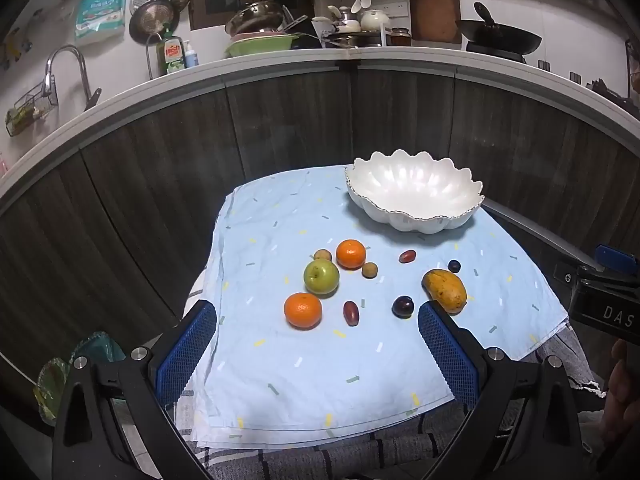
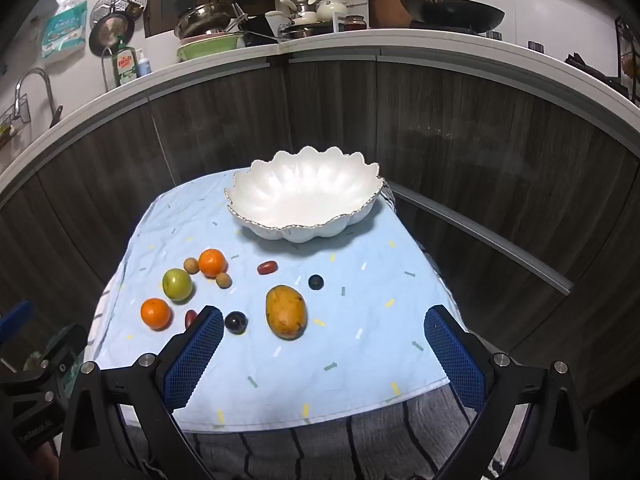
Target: Organize fruits
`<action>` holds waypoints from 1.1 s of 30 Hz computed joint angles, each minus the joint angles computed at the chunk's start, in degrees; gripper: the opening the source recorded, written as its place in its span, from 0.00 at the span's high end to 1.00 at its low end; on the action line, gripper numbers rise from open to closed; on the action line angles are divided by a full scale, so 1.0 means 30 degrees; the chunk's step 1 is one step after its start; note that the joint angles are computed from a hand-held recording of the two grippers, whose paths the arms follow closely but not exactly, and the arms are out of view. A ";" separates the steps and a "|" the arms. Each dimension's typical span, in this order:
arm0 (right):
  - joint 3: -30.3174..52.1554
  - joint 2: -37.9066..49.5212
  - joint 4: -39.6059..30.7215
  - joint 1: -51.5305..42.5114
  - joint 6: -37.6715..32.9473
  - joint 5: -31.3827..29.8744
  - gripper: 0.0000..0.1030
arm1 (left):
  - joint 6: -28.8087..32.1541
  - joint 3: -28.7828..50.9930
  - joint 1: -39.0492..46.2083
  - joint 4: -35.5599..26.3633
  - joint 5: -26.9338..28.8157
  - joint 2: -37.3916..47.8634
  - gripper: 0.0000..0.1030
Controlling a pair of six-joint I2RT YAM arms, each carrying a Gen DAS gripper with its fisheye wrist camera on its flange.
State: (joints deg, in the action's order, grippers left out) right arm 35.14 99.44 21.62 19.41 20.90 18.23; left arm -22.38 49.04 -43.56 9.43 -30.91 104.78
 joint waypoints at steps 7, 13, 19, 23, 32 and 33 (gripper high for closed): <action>0.0020 -0.0139 -0.0238 0.0126 0.0061 0.0214 0.01 | 0.0040 -0.0098 0.0015 0.0013 0.0052 -0.0107 0.00; 0.0015 -0.0237 -0.0317 0.0142 0.0013 0.0252 0.01 | 0.0323 0.0077 0.0413 0.0116 0.0342 0.0034 0.00; -0.0149 -0.0390 -0.0187 0.0106 -0.0126 0.0289 0.01 | 0.0068 -0.0212 0.0192 0.0001 0.0094 -0.0313 0.00; -0.0306 0.0009 0.0346 0.0210 -0.0060 0.0390 0.01 | -0.0008 -0.0259 0.0118 -0.0073 0.0007 -0.0406 0.00; -0.0170 -0.0611 -0.0334 0.0196 -0.0099 0.0393 0.01 | -0.0044 -0.0285 0.0103 -0.0007 -0.0004 -0.0372 0.00; -0.0175 -0.0600 -0.0311 0.0207 -0.0096 0.0417 0.01 | -0.0044 -0.0285 0.0103 -0.0007 -0.0004 -0.0372 0.00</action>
State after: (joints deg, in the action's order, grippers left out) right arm 34.62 97.64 20.69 20.03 20.61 19.48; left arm -22.51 48.19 -43.25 9.41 -30.92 103.67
